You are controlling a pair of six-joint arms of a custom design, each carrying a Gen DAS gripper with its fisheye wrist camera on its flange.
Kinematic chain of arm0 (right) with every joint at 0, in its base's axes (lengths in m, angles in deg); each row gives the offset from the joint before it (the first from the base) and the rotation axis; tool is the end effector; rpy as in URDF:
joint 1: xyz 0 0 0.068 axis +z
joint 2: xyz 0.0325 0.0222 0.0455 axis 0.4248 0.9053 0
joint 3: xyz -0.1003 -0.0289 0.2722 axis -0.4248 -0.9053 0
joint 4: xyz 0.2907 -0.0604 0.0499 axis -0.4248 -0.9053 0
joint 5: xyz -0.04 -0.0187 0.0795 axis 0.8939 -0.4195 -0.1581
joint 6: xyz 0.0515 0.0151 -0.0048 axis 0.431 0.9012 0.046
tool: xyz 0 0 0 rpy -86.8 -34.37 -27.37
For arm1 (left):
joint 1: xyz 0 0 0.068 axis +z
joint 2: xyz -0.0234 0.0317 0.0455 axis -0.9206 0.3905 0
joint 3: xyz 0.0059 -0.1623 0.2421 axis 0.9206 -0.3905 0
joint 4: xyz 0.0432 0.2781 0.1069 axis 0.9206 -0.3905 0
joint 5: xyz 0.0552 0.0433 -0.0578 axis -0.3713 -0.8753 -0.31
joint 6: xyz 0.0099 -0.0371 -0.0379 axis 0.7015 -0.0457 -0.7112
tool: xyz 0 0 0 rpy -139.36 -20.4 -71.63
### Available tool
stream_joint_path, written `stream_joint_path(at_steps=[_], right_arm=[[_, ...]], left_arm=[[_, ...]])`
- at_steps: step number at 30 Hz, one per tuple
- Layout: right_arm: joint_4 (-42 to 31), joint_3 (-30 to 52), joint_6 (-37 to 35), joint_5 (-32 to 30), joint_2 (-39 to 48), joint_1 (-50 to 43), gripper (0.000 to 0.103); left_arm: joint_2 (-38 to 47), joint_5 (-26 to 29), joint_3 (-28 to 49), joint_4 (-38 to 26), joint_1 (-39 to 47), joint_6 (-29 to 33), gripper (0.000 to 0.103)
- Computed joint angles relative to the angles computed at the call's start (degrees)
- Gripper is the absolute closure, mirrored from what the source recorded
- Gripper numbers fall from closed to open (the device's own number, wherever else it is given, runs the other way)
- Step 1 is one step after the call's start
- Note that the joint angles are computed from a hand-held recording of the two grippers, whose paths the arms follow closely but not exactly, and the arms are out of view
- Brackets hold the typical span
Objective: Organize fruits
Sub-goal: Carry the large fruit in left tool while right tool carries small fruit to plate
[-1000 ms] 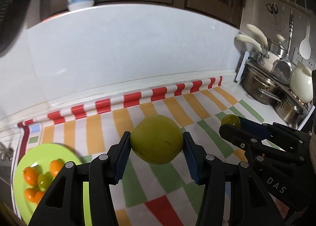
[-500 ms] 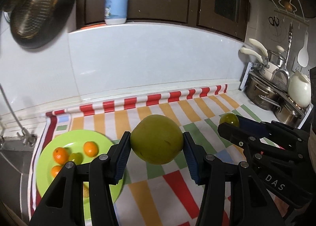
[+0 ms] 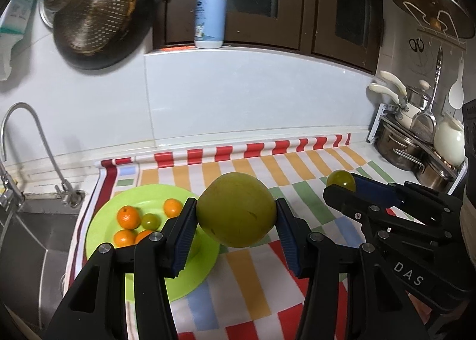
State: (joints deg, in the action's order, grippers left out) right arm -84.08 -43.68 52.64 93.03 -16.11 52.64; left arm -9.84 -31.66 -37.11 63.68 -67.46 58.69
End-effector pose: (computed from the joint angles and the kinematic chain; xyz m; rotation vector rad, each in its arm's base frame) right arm 0.2164 0.1088 0.2078 -0.2788 2.0984 0.2780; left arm 0.2139 -0.0077 0.2334 0.1593 2.1794 -0.1662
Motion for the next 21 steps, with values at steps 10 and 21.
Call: stream_joint_path(at_steps=[10, 21], right_arm=[[0.6, 2.2, 2.5, 4.6, 2.7, 7.8, 0.074], [4.1, 6.1, 4.0, 6.6, 10.9, 13.7, 0.074]], left_arm=[[-3.3, 6.2, -0.8, -3.1, 10.0, 4.4, 0.052], [-0.2, 11.9, -0.8, -3.2, 21.4, 9.9, 0.052]])
